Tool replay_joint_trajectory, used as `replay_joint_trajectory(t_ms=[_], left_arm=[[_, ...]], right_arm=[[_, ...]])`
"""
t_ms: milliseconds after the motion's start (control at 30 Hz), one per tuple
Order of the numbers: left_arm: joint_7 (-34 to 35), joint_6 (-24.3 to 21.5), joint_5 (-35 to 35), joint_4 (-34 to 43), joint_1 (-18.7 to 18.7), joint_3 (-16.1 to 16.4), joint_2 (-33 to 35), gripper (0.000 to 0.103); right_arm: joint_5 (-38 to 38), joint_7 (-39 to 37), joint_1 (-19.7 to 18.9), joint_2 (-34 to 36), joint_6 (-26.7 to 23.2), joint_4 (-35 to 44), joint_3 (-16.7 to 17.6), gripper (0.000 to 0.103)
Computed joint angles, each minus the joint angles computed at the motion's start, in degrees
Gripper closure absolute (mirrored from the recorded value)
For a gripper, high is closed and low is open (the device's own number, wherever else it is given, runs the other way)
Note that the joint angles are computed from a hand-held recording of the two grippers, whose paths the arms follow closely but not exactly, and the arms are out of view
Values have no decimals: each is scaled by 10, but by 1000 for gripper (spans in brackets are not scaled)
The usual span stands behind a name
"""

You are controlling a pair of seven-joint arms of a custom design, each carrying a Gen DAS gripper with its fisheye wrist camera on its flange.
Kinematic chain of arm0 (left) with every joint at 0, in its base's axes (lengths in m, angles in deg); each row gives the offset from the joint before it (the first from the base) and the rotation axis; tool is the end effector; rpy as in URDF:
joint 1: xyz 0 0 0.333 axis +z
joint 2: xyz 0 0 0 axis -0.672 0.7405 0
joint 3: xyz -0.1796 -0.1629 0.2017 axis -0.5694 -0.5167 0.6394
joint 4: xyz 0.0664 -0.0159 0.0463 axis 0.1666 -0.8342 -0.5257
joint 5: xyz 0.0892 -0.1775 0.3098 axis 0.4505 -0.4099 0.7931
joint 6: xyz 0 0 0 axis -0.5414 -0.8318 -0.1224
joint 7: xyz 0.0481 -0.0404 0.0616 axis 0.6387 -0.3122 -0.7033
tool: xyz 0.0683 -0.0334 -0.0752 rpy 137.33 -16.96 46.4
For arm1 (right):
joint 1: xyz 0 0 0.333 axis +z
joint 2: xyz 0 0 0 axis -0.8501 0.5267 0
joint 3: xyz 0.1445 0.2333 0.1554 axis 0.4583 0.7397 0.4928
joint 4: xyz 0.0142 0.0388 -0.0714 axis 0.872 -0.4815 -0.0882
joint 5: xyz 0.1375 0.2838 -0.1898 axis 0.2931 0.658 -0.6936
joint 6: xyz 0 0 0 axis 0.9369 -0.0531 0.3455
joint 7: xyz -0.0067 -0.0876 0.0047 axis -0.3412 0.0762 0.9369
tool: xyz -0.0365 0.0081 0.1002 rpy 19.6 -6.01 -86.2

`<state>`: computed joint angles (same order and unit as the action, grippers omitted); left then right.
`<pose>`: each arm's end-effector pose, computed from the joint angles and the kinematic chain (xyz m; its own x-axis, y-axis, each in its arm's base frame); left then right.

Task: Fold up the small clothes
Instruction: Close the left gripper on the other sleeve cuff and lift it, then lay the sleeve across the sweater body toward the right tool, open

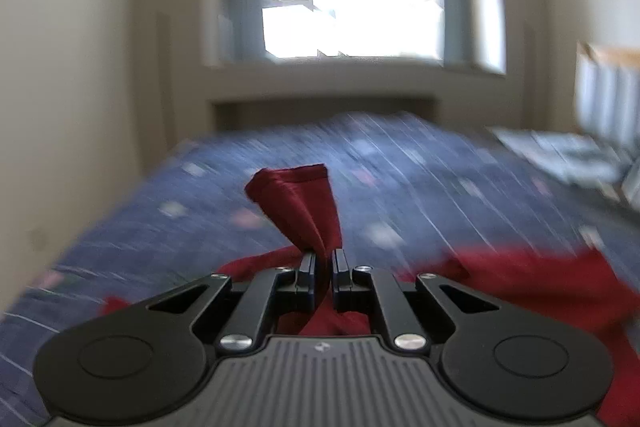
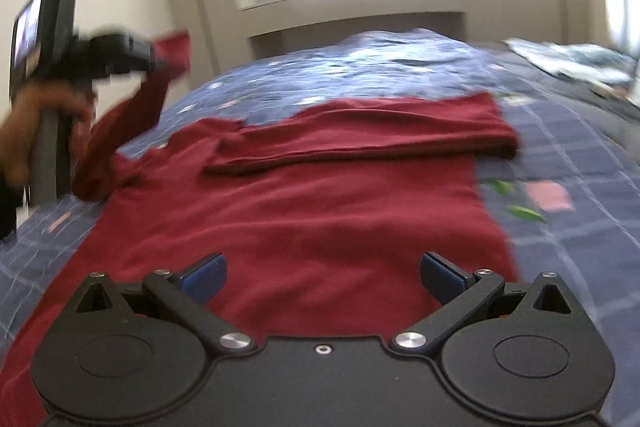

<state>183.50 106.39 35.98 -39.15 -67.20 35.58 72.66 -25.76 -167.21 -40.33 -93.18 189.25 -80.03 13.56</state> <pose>0.5864 -0.3312 0.4925 -0.5434 -0.8377 -0.0542 -0.3397 0.2784 -0.8984 0.2917 0.2328 0.4471 -0.3891 -0.9027 -0.1839 -0.4716 0.3666 -0.8020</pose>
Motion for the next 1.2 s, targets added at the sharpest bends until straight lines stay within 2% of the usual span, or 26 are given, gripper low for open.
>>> replay_joint_trajectory(t_ms=[100, 167, 233, 300, 367, 433, 500, 533, 600, 667, 767, 867, 933, 1000, 1067, 1167, 1200], left_arm=[[4, -49, 17, -24, -16, -3, -11, 94], [9, -55, 6, -74, 10, -44, -38, 93], [38, -74, -25, -94, 86, -131, -46, 82], [75, -86, -73, -111, 147, -194, -56, 50], [117, -92, -127, -122, 194, -241, -65, 41], [153, -118, -172, -126, 224, -268, -82, 31], [180, -137, -208, -127, 234, -270, -95, 14], [184, -138, -215, -124, 230, -263, -94, 10], [239, -143, -279, -142, 256, -278, -122, 3], [264, -151, -311, -154, 262, -267, -143, 0], [257, -156, -321, -179, 260, -228, -178, 0], [228, -160, -314, -184, 253, -187, -186, 0], [192, -157, -292, -177, 246, -155, -178, 0], [134, -153, -252, -162, 233, -117, -162, 0], [109, -154, -254, -144, 224, -91, -147, 0], [126, -162, -305, -113, 231, -81, -124, 0], [130, -164, -314, -104, 233, -79, -116, 0]], right_arm=[[54, -28, 25, -41, -44, -28, -1, 1], [83, -43, 35, -58, -72, -38, 5, 1], [102, -46, 43, -72, -92, -47, 11, 1], [109, -36, 47, -87, -93, -60, 16, 1], [107, -28, 45, -88, -91, -63, 21, 1], [106, -28, 43, -79, -95, -58, 25, 1], [104, -34, 43, -68, -97, -51, 24, 1], [104, -38, 44, -64, -98, -47, 21, 1], [100, -44, 44, -59, -88, -41, 14, 1], [84, -47, 37, -60, -61, -41, 3, 1], [51, -58, 12, -47, -15, -27, -11, 1], [2, -74, -31, -8, 69, 2, -42, 1], [-43, -80, -68, 35, 148, 34, -62, 1], [-78, -81, -100, 91, 195, 84, -66, 1], [-97, -93, -114, 148, 225, 137, -75, 1], [-112, -119, -114, 235, 247, 220, -95, 4], [-95, -144, -107, 264, 244, 248, -105, 9]])
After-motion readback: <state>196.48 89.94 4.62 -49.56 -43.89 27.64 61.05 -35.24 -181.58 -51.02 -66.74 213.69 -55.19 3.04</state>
